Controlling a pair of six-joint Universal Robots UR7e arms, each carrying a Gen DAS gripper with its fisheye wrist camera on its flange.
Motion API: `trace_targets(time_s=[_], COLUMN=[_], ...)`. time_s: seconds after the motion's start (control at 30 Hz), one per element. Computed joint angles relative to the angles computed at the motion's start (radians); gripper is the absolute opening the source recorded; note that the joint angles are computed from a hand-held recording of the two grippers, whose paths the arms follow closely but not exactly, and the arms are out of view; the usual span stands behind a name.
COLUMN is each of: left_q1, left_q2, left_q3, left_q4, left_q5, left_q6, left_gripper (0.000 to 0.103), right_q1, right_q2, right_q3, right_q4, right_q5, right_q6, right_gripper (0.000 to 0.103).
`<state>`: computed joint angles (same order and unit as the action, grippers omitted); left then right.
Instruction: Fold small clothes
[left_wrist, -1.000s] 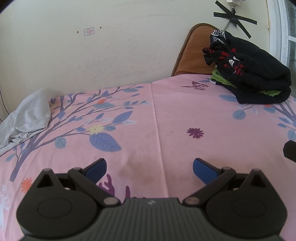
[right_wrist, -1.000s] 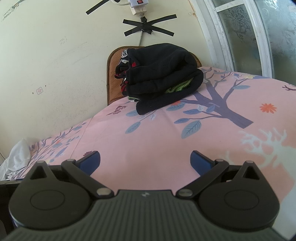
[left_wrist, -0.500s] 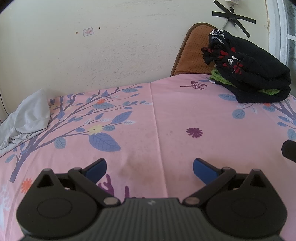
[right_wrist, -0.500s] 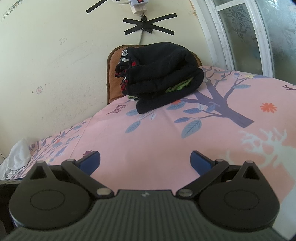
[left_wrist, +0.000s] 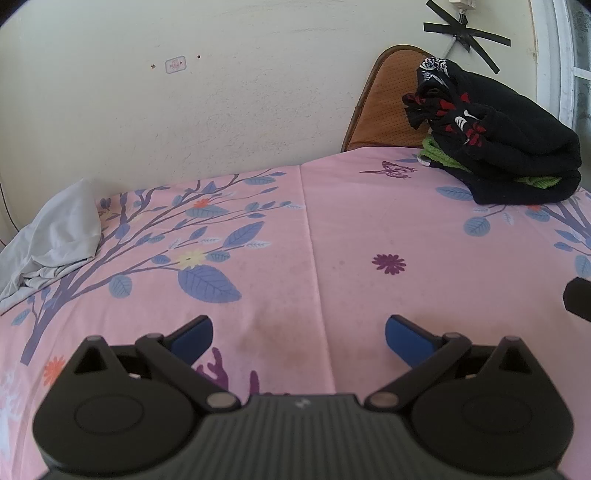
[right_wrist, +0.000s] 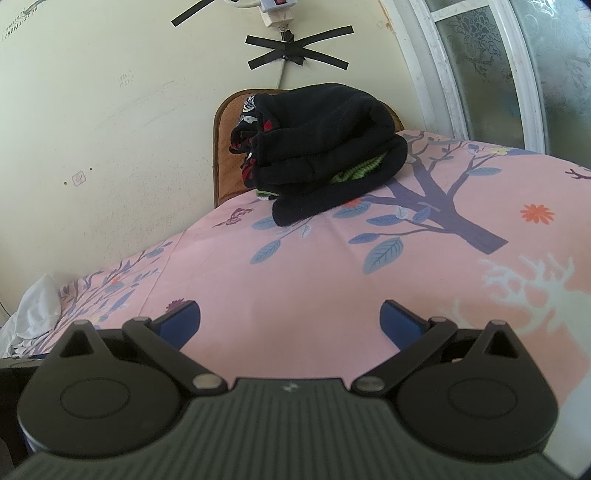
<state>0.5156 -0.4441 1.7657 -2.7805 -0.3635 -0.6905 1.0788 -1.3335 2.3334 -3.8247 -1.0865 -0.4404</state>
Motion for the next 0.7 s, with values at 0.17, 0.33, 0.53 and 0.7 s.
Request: trace_targets(time_s=[0.17,0.33,0.53,0.7], left_q1=[0.000,-0.001,-0.001,-0.004], left_q2=[0.000,-0.001,-0.001,0.007], left_q3=[0.001,0.000,0.002,0.006], left_q4=[0.000,0.002,0.001,-0.047], left_q5=[0.000,0.001,0.005,0.011], left_q6=[0.000,-0.001,0.000,0.044], left_gripper=[0.103,0.103,0.103,0.103], right_q1=[0.000,-0.002,-0.004,-0.004], right_q2=[0.008,0.006,0.004,0.003], right_q3=[0.001,0.001,0.002,0.001], right_q4=[-0.011,-0.009,-0.009,-0.005], right_q5=[0.003,0.006,0.009,0.009], right_q6=[0.003,0.004,0.005,0.004], right_gripper=[0.103,0.103,0.103,0.103])
